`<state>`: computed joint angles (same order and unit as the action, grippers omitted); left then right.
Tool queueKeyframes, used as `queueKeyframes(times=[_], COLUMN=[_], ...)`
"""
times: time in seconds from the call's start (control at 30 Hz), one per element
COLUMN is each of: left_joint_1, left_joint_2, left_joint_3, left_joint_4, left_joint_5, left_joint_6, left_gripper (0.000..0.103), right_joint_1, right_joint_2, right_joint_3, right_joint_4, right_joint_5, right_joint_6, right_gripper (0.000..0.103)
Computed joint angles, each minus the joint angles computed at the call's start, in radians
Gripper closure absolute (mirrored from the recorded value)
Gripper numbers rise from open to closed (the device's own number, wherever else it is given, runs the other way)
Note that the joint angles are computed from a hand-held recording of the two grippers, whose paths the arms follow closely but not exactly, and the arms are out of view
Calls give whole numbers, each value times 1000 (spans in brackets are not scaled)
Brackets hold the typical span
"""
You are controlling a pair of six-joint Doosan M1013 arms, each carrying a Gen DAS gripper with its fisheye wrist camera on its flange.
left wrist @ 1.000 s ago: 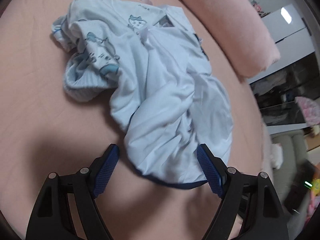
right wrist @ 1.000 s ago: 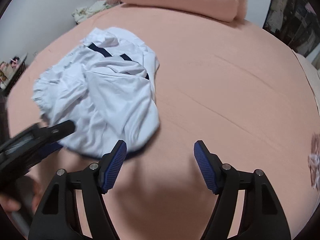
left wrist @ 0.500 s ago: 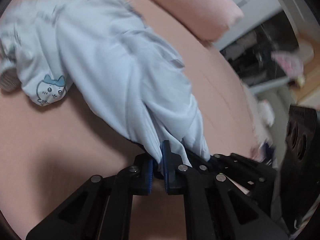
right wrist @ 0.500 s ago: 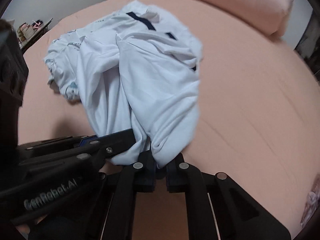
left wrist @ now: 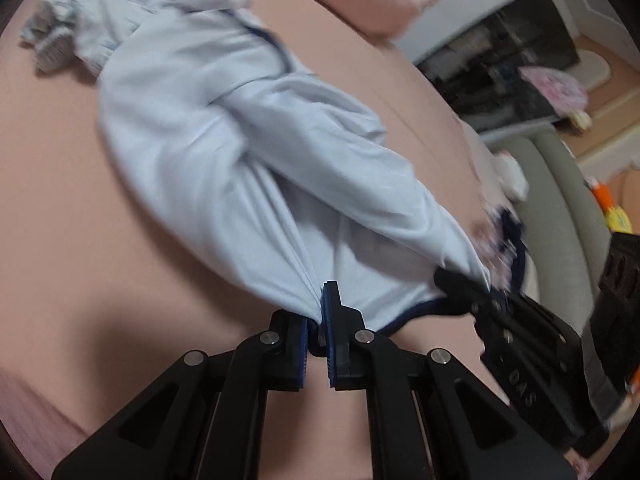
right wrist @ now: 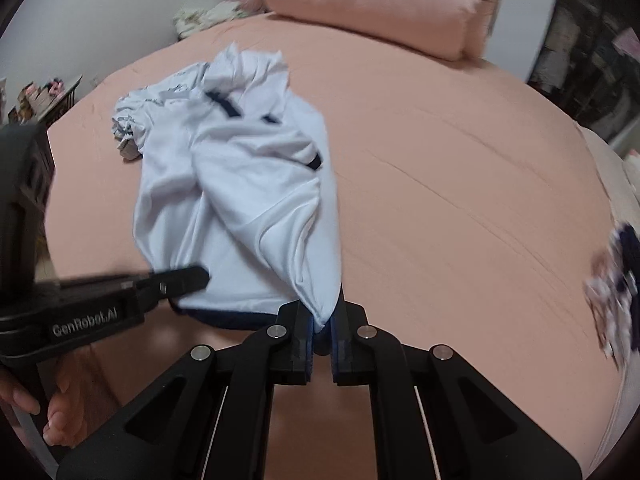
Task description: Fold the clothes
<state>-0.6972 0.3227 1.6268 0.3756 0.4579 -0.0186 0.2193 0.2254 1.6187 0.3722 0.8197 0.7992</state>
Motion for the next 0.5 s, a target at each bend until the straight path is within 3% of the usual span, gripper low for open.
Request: queueKeyframes(times=[0.2, 0.3, 0.43, 0.5], left_joint_1=[-56, -67, -69, -89], left_joint_2=[59, 76, 121, 140], left_joint_3=[-118, -134, -181, -205], left_joint_4=[-268, -510, -853, -903], left_joint_5=[-7, -63, -43, -25], left_joint_6=[406, 655, 989, 1040], left_gripper=[95, 95, 91, 85], right_joint_1=[-137, -223, -324, -358], right_joint_2=[-91, -123, -162, -169], right_joint_3=[57, 75, 105, 121], right_joint_4=[40, 65, 81, 86], right_joint_5=[25, 46, 37, 29], right_joint_6=[55, 72, 67, 73], right_gripper=[99, 99, 99, 99])
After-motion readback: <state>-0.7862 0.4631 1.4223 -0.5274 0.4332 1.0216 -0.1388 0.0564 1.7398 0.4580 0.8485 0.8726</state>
